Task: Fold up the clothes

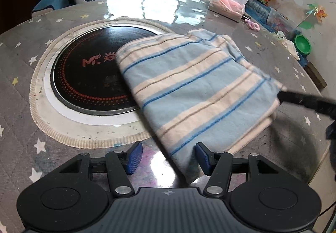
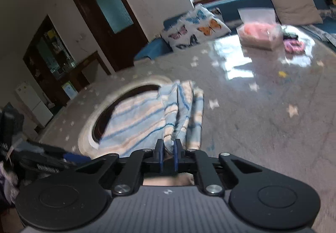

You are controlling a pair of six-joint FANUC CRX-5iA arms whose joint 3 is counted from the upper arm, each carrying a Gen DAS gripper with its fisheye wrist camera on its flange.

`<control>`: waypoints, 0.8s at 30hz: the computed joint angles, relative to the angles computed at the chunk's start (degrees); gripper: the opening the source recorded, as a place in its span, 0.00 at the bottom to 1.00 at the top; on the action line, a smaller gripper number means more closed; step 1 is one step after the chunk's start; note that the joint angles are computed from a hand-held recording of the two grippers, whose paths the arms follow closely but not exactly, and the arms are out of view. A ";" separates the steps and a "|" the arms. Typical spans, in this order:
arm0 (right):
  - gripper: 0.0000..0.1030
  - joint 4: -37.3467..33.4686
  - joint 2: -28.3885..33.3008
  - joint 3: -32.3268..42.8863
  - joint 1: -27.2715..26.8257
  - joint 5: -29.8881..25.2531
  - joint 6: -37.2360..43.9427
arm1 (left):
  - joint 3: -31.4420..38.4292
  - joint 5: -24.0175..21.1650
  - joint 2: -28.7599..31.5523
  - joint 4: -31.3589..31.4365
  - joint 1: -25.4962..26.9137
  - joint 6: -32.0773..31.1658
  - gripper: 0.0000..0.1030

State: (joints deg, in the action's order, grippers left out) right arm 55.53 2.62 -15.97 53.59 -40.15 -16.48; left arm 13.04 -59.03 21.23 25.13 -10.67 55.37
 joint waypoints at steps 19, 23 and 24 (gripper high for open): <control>0.19 0.38 10.75 13.38 -6.59 3.49 16.86 | 4.93 5.31 3.09 -0.41 -1.48 2.09 0.57; 0.18 -1.02 14.60 17.06 -7.12 2.65 20.87 | 7.31 5.69 5.07 -1.08 -1.83 3.11 0.57; 0.18 -0.82 15.37 17.58 -7.18 1.49 20.64 | 8.17 5.41 5.74 -1.48 -1.90 3.44 0.57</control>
